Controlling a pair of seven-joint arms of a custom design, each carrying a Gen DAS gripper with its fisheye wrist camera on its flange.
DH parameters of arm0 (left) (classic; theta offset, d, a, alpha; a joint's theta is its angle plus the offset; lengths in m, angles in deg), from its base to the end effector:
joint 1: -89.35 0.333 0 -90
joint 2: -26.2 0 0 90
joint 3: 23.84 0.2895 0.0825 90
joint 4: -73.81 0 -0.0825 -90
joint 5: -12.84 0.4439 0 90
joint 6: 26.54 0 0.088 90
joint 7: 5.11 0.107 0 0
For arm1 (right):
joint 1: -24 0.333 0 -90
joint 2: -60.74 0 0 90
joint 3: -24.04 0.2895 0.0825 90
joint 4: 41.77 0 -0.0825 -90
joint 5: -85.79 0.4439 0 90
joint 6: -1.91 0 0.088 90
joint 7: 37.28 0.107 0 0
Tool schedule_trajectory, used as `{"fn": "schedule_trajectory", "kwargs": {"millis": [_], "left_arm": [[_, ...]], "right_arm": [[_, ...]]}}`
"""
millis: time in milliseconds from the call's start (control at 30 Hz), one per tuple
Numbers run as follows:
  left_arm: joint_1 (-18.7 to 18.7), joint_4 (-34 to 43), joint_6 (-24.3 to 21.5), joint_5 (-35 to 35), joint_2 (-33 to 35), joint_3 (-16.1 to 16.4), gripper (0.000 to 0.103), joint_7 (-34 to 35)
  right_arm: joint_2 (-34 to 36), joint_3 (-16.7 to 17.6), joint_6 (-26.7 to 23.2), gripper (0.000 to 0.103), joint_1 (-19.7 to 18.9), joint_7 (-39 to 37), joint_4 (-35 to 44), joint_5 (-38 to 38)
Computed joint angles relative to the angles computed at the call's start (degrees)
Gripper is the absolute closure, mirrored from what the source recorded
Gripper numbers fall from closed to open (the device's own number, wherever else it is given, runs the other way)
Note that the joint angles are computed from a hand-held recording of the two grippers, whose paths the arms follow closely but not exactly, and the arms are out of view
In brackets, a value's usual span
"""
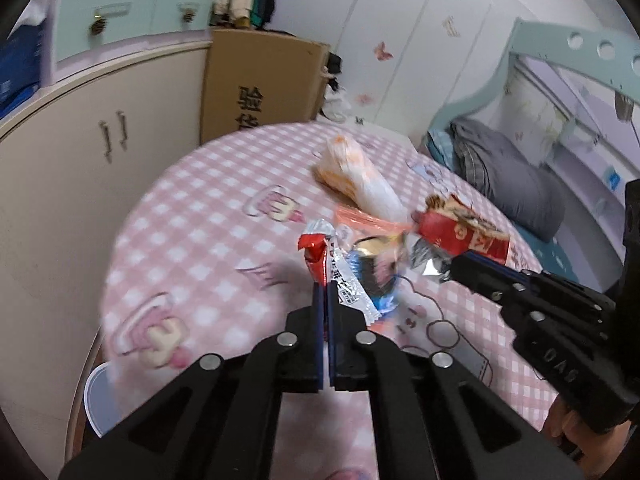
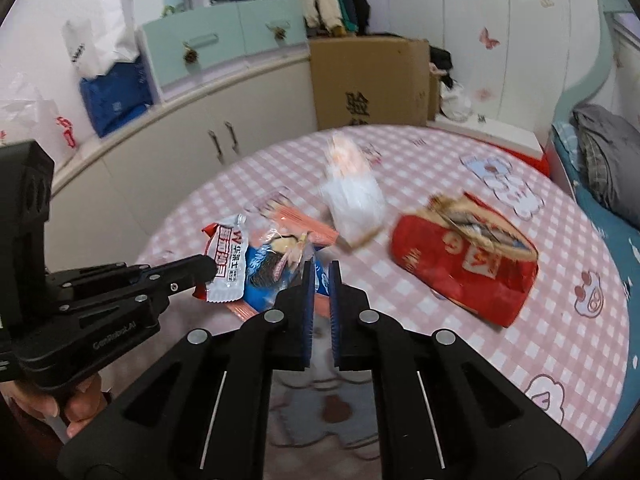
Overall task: Collect trash
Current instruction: 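Carry both wrappers with both tools down over the wastebasket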
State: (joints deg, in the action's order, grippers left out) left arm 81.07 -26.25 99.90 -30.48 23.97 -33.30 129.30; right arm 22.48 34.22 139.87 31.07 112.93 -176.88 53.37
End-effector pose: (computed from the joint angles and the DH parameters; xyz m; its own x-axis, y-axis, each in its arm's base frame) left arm 0.6135 -0.2223 0.6036 -0.7524 -0.6062 0.2578 -0.5772 0.4182 -0.7014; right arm 0.4515 0.1503 0.6136 -0.3868 -0.9147 -0.1168 -0.5315 0.3246 -0.7824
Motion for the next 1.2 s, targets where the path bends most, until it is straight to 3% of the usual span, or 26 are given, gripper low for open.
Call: {"fn": "schedule_trajectory", "kwargs": {"millis": [300,533,633,733,767,833,867,933,1033,1200], "left_arm": [[3.67,-0.78,-0.29,-2.02,-1.46,3.27,0.102,0.11],[7.77,0.32,1.09,-0.84,0.12,5.46,0.102,-1.41],[9.25,0.63,1.48,0.53,1.05,5.60,0.102,-2.08],[10.50,0.87,0.43,0.20,1.73,5.68,0.102,-1.51],[10.71,0.59,0.79,0.21,1.67,5.58,0.102,-1.31],[10.90,0.62,0.59,0.29,1.88,5.35,0.102,-1.19],[11.01,0.79,0.01,0.00,2.08,5.29,0.102,-1.06],[11.18,0.86,-0.52,-0.30,2.29,5.15,0.102,-0.55],[11.12,0.14,-0.88,-0.28,1.89,4.86,0.102,-0.35],[10.72,-1.09,-0.90,0.17,0.88,4.70,0.102,-0.03]], "right_arm": [[7.50,2.12,2.53,0.098,1.51,0.26,8.25,-1.58],[19.23,2.62,6.29,0.098,4.96,-0.73,18.41,-2.63],[24.07,1.84,3.78,0.098,7.04,-2.25,23.16,-1.76],[25.04,1.89,-3.08,0.097,7.62,1.36,24.48,-4.17],[24.94,1.68,-5.39,0.093,8.01,1.43,24.50,-4.47],[23.83,1.18,-8.62,0.070,8.39,2.84,23.20,-5.09],[22.95,1.06,-10.56,0.046,8.45,3.38,22.20,-5.44],[21.14,1.47,-14.72,0.044,8.38,5.15,20.35,-7.07],[18.66,0.68,-16.12,0.044,8.80,5.57,17.08,-5.33],[17.93,-1.01,-13.92,0.044,9.22,2.99,14.37,-0.34]]}}
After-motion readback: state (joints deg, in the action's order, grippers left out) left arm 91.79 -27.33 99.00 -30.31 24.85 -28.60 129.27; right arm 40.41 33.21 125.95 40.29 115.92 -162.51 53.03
